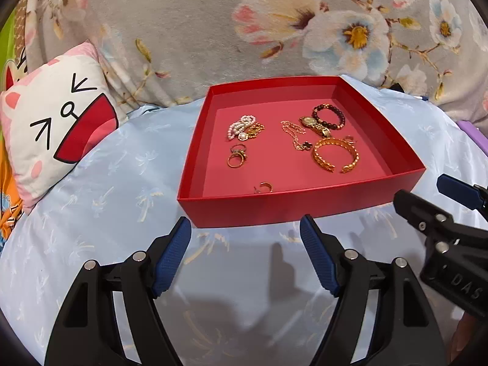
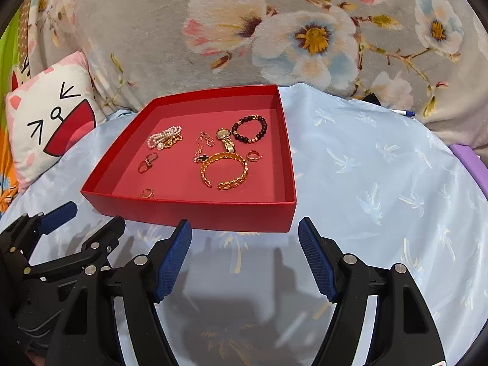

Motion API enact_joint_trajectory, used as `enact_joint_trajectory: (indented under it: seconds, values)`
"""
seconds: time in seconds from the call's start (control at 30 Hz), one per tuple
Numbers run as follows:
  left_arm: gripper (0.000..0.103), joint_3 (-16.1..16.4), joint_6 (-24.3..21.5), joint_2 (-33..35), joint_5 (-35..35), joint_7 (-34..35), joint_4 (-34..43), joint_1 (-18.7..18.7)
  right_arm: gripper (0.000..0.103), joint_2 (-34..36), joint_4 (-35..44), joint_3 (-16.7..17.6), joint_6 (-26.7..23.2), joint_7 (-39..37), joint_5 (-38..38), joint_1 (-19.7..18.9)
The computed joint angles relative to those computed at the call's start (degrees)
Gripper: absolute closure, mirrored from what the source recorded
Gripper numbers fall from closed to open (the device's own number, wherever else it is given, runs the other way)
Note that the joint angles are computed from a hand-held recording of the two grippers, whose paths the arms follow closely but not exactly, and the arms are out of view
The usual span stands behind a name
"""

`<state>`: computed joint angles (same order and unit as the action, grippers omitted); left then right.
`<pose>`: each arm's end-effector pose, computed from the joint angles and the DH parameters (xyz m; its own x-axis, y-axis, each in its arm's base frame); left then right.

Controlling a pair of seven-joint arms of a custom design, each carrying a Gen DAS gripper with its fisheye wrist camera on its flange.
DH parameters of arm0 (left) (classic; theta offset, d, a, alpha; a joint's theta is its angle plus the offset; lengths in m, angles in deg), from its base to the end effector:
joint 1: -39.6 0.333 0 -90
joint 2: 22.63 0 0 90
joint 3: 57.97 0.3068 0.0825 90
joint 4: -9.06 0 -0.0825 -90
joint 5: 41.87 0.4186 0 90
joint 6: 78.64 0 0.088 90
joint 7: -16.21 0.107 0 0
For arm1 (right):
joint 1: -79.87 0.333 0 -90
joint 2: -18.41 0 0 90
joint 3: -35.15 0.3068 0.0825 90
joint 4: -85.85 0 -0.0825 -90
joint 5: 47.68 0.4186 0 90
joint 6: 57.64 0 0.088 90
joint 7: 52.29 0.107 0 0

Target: Organize jewelry

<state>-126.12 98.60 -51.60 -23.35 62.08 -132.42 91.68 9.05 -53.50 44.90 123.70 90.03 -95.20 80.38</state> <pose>0.4987 -0.1888 0.4118 0.0768 -0.9887 -0.1285 -0.6071 0.0559 -0.7926 0.5047 0.1604 0.4196 0.1365 -0.9895 -0.0483 -0.6323 -0.0495 -0.7731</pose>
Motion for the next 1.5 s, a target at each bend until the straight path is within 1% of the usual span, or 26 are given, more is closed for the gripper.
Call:
enact_joint_trajectory:
  seconds: [0.03,0.07,0.13,0.4,0.47,0.7,0.8,0.93,1.5]
  values:
    - [0.028,-0.1,0.2,-0.3,0.0,-0.2,-0.1,0.1,0.032,0.0,0.3,1.6,-0.1,2.2,-2.4,-1.8]
    - [0.027,-0.4,0.1,-1.0,-0.2,-0.6,-0.1,0.4,0.032,0.0,0.5,2.5,-0.2,4.0,-4.3,-2.8]
    - [0.026,-0.5,0.0,-1.4,-0.5,-1.0,-0.2,0.6,0.032,0.1,0.9,2.9,-0.4,6.2,-6.7,-3.2]
    - [0.023,-0.9,-0.8,-3.5,-1.2,-2.8,-0.5,0.8,0.032,0.3,1.5,0.8,-1.6,10.4,-11.9,-1.1]
    - [0.023,-1.0,-0.8,-4.2,-1.2,-3.2,-0.6,0.9,0.032,0.2,1.8,0.8,-1.9,12.8,-14.4,-1.2]
    - [0.023,-2.0,-2.1,-6.7,-1.3,-4.6,-0.5,1.6,0.032,-0.3,2.6,-0.4,-3.8,18.4,-21.0,0.5]
    - [0.023,-2.1,-2.5,-6.8,-1.0,-4.8,-0.4,1.7,0.032,-0.2,2.6,-1.6,-4.2,18.3,-20.9,1.8]
    - [0.023,-2.2,-2.7,-7.2,-0.7,-5.2,-0.3,1.7,0.032,-0.2,2.6,-2.4,-4.4,18.4,-21.1,2.5]
    - [0.023,-1.9,-2.9,-7.4,0.0,-5.7,-0.3,1.5,0.032,-0.2,2.8,-3.1,-4.7,18.7,-21.6,3.2]
